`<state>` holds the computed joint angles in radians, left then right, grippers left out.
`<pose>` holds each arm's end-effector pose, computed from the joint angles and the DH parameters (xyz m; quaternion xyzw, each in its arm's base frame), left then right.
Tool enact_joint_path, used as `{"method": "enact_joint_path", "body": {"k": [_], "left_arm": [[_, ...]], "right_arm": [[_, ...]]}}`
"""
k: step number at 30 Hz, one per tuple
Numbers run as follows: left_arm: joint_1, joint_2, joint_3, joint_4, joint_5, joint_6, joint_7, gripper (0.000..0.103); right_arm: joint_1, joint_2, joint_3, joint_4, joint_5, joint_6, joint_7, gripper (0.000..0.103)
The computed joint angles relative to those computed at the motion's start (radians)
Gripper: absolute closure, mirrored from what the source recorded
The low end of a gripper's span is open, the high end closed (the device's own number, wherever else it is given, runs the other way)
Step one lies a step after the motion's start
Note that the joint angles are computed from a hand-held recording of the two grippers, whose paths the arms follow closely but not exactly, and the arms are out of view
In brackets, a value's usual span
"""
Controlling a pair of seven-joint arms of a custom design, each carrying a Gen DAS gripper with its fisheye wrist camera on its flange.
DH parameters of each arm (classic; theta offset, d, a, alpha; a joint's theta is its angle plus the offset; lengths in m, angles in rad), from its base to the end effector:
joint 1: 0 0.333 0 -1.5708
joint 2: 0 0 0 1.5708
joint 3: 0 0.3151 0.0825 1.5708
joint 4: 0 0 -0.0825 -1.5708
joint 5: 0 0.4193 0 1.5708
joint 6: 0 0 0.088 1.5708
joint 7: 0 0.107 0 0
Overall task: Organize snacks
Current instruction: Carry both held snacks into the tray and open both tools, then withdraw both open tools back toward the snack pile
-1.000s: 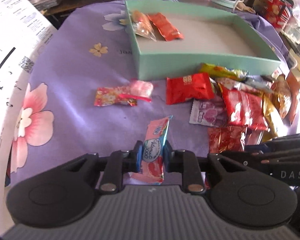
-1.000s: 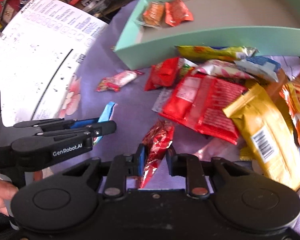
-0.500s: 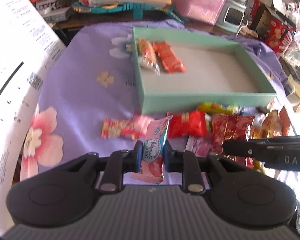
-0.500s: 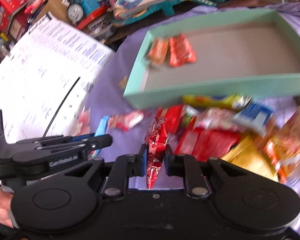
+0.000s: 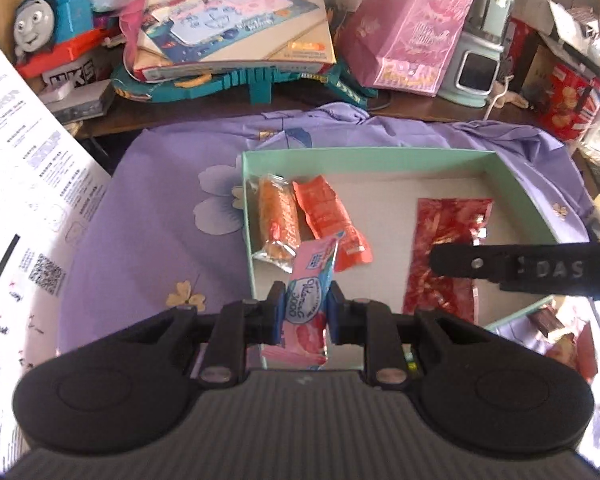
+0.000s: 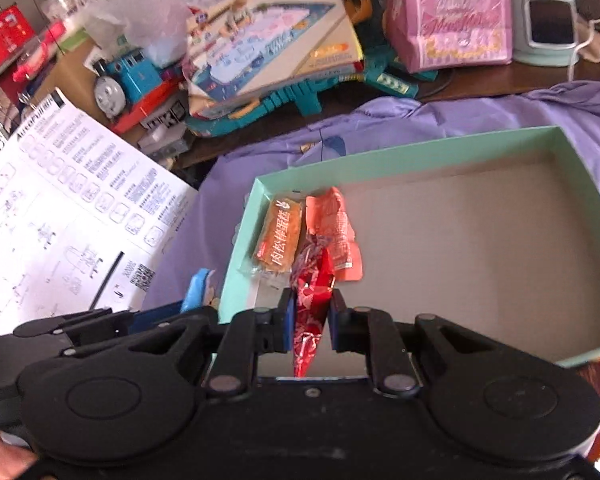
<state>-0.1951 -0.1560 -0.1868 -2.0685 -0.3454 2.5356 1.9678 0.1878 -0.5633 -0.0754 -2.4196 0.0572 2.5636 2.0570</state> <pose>0.5466 -0.2209 0.5566 -0.4560 0.8281 -0.2994 0.1295 0.4616 0.0467 0.5795 -0.5128 0.7850 -0.1224 0.3254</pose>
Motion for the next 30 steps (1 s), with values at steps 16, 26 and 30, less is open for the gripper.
{"method": "enact_joint_path", "body": {"k": [16, 26, 30], "left_arm": [[0.014, 0.039, -0.018, -0.039, 0.186, 0.141, -0.161, 0.013], [0.018, -0.015, -0.014, -0.071, 0.184, 0.112, -0.191, 0.000], [0.006, -0.065, -0.011, -0.113, 0.154, 0.109, -0.161, 0.000]], "right_arm": [[-0.003, 0.145, -0.004, 0.067, 0.152, 0.000, -0.090, 0.012], [-0.032, 0.022, 0.024, -0.003, 0.041, -0.016, 0.038, 0.005], [-0.032, -0.051, 0.035, -0.038, 0.000, -0.030, 0.073, 0.000]]}}
